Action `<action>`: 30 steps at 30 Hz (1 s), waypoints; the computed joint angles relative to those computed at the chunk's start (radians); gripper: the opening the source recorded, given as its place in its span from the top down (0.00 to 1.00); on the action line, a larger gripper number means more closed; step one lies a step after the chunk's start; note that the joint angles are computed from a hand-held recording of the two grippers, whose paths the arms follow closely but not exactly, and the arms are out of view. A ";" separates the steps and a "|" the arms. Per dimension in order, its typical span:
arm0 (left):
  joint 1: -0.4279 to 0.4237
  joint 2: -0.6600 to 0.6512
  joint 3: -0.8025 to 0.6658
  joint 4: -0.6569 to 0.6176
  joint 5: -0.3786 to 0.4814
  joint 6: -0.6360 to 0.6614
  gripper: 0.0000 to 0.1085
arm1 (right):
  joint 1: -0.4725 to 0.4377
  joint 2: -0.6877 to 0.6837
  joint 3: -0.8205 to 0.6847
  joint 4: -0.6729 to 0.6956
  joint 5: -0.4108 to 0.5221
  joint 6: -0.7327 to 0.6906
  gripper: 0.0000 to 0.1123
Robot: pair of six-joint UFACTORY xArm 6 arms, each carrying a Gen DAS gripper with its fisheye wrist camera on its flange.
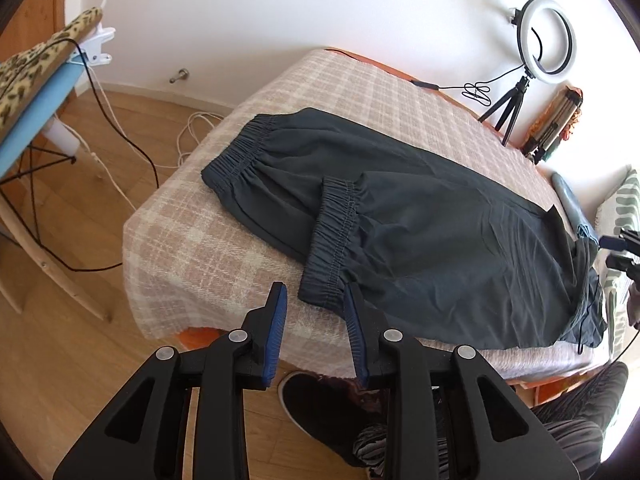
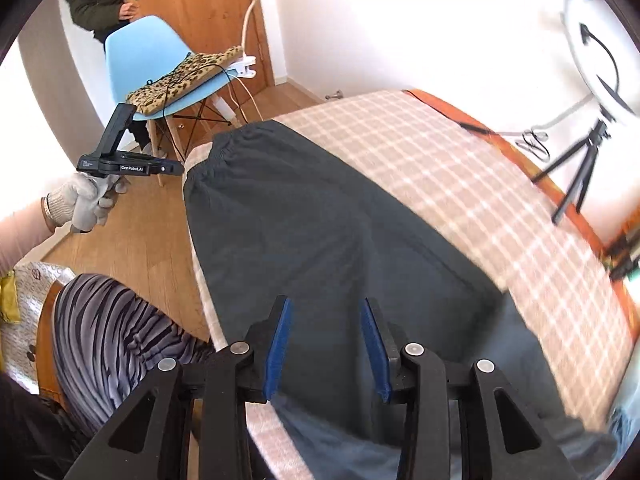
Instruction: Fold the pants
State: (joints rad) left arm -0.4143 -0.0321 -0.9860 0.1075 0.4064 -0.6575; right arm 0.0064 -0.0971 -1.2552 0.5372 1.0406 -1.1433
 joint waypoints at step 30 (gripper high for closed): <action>-0.015 0.090 -0.134 0.314 0.134 -0.199 0.94 | 0.324 0.717 -0.739 0.015 0.192 0.147 1.00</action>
